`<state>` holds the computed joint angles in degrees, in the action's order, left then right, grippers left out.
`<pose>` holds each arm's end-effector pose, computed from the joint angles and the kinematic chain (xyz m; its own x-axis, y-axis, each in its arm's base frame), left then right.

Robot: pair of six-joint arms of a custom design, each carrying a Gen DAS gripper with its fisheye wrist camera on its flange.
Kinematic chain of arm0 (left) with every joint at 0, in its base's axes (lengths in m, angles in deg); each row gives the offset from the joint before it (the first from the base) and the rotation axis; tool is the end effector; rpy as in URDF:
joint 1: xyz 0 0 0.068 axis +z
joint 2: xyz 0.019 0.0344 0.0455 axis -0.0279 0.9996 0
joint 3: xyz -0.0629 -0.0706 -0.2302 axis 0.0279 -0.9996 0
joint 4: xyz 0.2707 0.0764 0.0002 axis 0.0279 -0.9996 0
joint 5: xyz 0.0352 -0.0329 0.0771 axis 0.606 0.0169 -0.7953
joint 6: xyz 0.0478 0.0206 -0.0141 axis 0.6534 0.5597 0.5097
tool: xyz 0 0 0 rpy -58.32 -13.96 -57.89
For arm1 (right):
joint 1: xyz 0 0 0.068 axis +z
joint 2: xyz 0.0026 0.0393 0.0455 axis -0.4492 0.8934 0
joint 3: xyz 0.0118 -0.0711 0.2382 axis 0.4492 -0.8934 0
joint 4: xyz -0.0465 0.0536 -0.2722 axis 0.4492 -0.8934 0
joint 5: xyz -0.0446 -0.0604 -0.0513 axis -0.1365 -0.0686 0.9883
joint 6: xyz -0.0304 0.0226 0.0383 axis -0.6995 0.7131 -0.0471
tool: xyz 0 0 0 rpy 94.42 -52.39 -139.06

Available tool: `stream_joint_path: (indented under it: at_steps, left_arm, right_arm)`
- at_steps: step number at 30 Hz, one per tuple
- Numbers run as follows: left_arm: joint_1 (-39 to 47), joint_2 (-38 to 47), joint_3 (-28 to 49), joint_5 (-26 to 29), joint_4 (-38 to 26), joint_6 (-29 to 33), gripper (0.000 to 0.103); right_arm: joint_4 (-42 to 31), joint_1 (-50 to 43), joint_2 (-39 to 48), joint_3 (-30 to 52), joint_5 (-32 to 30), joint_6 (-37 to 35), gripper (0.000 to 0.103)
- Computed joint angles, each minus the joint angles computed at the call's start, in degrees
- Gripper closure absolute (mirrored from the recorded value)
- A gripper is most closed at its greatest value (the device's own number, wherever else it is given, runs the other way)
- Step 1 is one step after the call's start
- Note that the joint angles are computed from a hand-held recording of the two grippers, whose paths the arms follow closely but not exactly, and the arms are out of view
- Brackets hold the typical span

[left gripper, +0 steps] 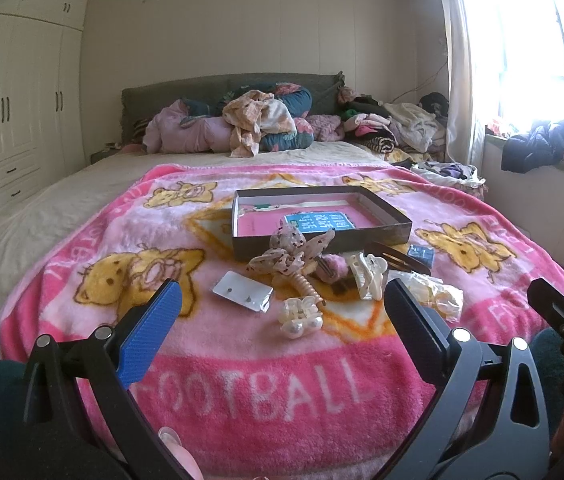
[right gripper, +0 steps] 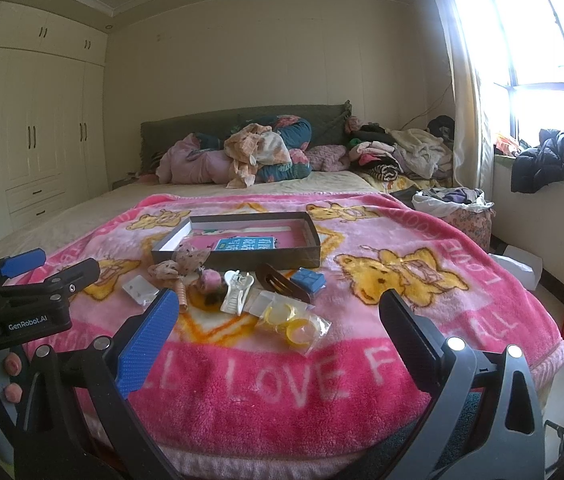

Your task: Organize jewelry

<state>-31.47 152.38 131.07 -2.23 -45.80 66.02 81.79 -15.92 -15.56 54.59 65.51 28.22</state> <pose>0.2827 -0.1389 0.1974 -0.4030 -0.0581 -0.9134 -0.1546 0.9880 0.0053 0.2830 0.0579 0.1923 -0.3194 -0.0774 -0.9444 -0.2967 0.9547 0.0221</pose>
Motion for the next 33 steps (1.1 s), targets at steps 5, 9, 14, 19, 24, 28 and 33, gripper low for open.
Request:
stream_joint_path:
  at_steps: [5, 9, 14, 19, 24, 28, 33]
  left_arm:
    - [-0.03, 0.03, 0.03, -0.13, -0.04, 0.06, 0.010]
    - [0.56, -0.26, 0.16, 0.36, -0.33, 0.26, 0.010]
    - [0.58, -0.24, 0.13, 0.31, -0.19, 0.36, 0.010]
    - [0.78, -0.34, 0.30, 0.81, -0.78, 0.14, 0.011]
    - [2.53, -0.66, -0.05, 1.95, -0.58, 0.47, 0.010]
    - [4.37, -0.43, -0.65, 2.97, 0.34, 0.51, 0.011]
    - [5.48, -0.59, -0.60, 3.35, -0.55, -0.39, 0.011]
  right_arm:
    - [0.10, 0.01, 0.00, -0.05, -0.01, 0.09, 0.006]
    - [0.05, 0.00, 0.04, -0.02, -0.04, 0.10, 0.006]
    - [0.00, 0.16, 0.03, -0.01, 0.12, 0.19, 0.006]
    - [-0.33, 0.43, 0.08, 0.19, 0.61, -0.02, 0.006]
    - [-0.85, 1.08, 1.14, 1.28, 0.92, -1.60, 0.006]
    - [-0.75, 2.79, 2.33, 2.00, 2.02, -2.27, 0.006]
    - [-2.01, 4.25, 4.89, 4.93, 2.71, -2.72, 0.006]
